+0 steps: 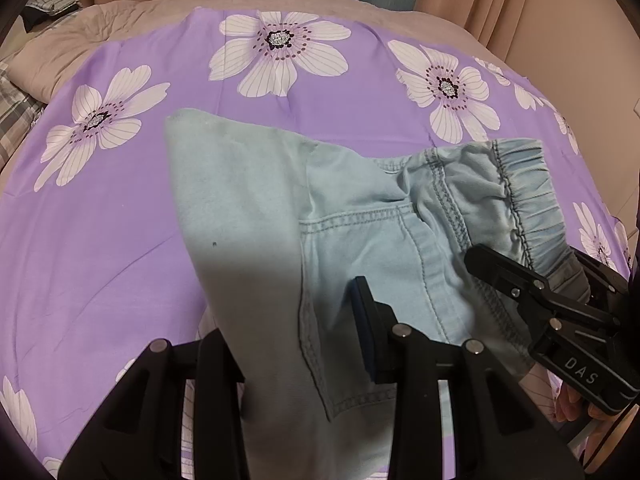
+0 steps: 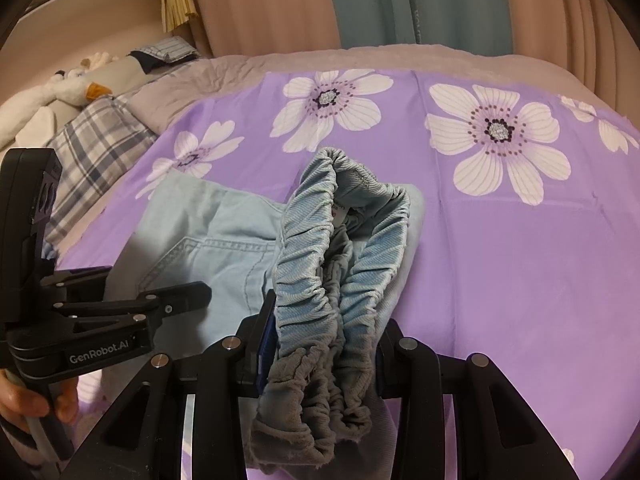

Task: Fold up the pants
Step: 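Hold the lifted jeans with both grippers above the bed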

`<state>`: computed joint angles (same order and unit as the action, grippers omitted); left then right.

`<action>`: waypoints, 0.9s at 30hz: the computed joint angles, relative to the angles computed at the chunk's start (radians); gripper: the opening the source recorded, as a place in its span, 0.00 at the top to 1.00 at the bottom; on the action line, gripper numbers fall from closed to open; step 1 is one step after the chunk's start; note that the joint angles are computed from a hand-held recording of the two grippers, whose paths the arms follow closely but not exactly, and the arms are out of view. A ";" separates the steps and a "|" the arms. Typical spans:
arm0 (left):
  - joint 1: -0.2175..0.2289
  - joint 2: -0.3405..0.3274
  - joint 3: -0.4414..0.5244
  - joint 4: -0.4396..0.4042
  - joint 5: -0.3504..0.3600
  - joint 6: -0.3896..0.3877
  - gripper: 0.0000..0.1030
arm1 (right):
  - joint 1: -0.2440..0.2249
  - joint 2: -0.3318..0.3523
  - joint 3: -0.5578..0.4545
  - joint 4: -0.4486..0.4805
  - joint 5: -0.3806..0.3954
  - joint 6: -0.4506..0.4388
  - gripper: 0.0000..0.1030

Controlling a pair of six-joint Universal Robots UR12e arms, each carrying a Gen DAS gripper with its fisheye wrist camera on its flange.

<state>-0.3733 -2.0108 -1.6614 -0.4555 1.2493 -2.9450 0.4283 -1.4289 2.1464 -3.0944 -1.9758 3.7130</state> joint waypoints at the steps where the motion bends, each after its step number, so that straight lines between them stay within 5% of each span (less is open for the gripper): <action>1: 0.000 0.000 0.000 0.000 0.000 0.000 0.67 | -0.001 0.000 0.000 0.000 0.001 0.000 0.62; 27: -0.002 -0.012 0.010 -0.014 0.010 0.008 0.66 | -0.004 0.002 -0.004 0.029 0.014 0.031 0.62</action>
<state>-0.3749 -2.0225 -1.6515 -0.4690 1.2595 -2.9367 0.4243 -1.4269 2.1421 -3.0650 -1.9619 3.7441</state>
